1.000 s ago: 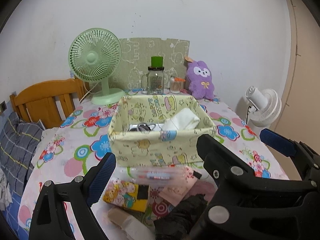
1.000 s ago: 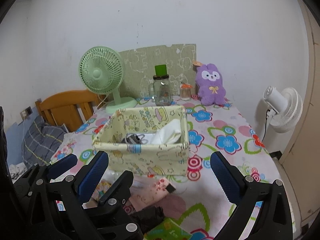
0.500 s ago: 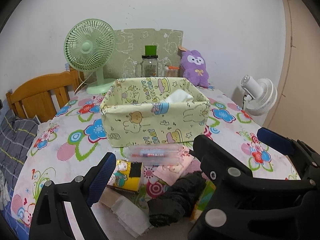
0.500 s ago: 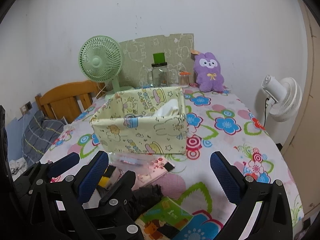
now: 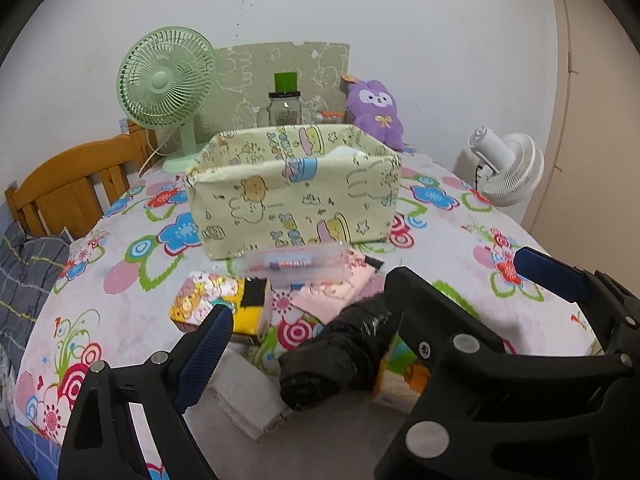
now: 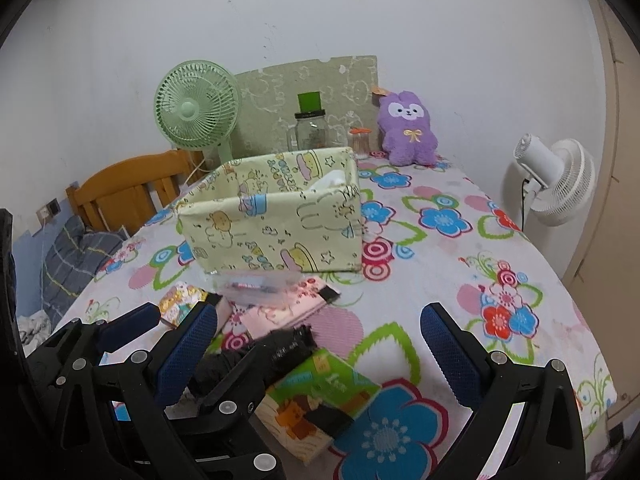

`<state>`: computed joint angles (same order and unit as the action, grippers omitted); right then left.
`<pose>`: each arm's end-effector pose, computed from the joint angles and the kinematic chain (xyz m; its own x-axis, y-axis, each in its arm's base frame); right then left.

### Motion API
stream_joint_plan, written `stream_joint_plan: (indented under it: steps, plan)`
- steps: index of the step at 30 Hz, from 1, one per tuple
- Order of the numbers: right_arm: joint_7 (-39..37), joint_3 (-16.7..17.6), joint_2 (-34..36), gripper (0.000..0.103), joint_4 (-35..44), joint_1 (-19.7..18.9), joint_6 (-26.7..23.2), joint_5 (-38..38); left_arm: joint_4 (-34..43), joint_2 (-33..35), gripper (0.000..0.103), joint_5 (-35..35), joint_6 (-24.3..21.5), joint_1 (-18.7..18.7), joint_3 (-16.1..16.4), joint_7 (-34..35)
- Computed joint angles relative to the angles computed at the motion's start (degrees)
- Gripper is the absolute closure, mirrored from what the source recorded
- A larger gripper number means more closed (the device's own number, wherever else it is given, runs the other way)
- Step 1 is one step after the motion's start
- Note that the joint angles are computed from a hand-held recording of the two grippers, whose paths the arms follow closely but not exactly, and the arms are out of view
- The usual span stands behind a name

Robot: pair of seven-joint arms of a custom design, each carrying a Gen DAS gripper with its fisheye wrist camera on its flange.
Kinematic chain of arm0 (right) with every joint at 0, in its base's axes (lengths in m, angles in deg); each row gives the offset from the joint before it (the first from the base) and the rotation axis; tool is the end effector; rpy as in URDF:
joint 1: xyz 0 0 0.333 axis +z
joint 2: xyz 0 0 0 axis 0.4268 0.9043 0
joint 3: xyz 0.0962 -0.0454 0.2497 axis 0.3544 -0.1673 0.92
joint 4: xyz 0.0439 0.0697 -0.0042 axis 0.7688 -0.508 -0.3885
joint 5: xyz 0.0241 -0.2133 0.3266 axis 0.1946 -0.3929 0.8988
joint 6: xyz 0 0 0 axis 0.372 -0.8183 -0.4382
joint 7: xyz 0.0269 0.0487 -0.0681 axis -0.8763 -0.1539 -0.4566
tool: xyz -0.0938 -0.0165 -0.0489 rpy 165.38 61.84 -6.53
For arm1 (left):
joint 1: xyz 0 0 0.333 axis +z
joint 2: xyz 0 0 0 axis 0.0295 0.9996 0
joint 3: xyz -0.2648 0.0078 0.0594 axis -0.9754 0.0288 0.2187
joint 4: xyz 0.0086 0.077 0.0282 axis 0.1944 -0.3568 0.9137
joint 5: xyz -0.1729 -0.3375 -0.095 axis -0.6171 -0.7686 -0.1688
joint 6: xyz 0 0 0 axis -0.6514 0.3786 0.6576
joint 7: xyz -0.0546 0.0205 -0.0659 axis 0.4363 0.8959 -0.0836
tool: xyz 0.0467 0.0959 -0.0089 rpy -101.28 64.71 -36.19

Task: Organize soft objects
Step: 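Grasp black plastic-wrapped bundle with left tool while right tool approaches green tissue pack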

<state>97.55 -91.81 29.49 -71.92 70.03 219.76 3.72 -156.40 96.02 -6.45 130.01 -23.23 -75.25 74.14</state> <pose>0.5959 0.5204 0.3913 0.3574 -0.9299 -0.0867 -0.5408 -0.1304 -0.8310 0.5664 -0.3517 0.4035 0.0691 -0.9975 0.0139 -0.6136 -0.0535 -0.7878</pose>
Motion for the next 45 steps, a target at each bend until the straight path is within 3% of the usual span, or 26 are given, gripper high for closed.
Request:
stream_joint_plan:
  steps: [12,19,21,27,31,34,41,45]
  plan:
    - [2.4,-0.1,-2.6,0.0,-5.9,0.5,0.2,-1.3,-1.4,0.6,0.026,-2.9,0.9,0.0,-0.2,1.7]
    - [2.1,0.5,-2.1,0.0,-5.8,0.0,-0.7,-0.8,-2.0,0.8,0.055,-4.6,2.0,0.1,0.0,3.0]
    - [2.3,0.7,-1.9,0.0,-5.5,-0.1,-1.2,-0.6,-2.1,0.9,0.059,-4.9,2.4,0.1,0.2,3.1]
    - [1.2,1.7,-0.9,0.0,-3.9,-0.4,-2.2,0.4,-3.2,0.3,0.063,-4.3,3.5,0.1,0.8,1.9]
    - [-0.1,2.4,0.1,0.0,-2.2,-0.6,-3.7,1.4,-3.7,-0.7,0.063,-3.4,-0.8,-0.6,0.6,1.1]
    - [-2.3,4.5,1.3,0.0,-0.6,-1.6,-4.6,3.6,-4.8,-1.3,0.063,-3.1,-1.1,0.0,-0.1,0.3]
    - [2.2,1.3,4.1,0.001,3.6,0.2,-9.5,3.3,-4.2,-0.7,0.064,-3.8,-2.5,0.4,-0.9,1.7]
    - [1.3,2.4,5.6,0.009,6.0,-0.6,-10.9,3.6,-2.9,0.3,0.064,-4.5,-3.9,0.1,-1.0,3.2]
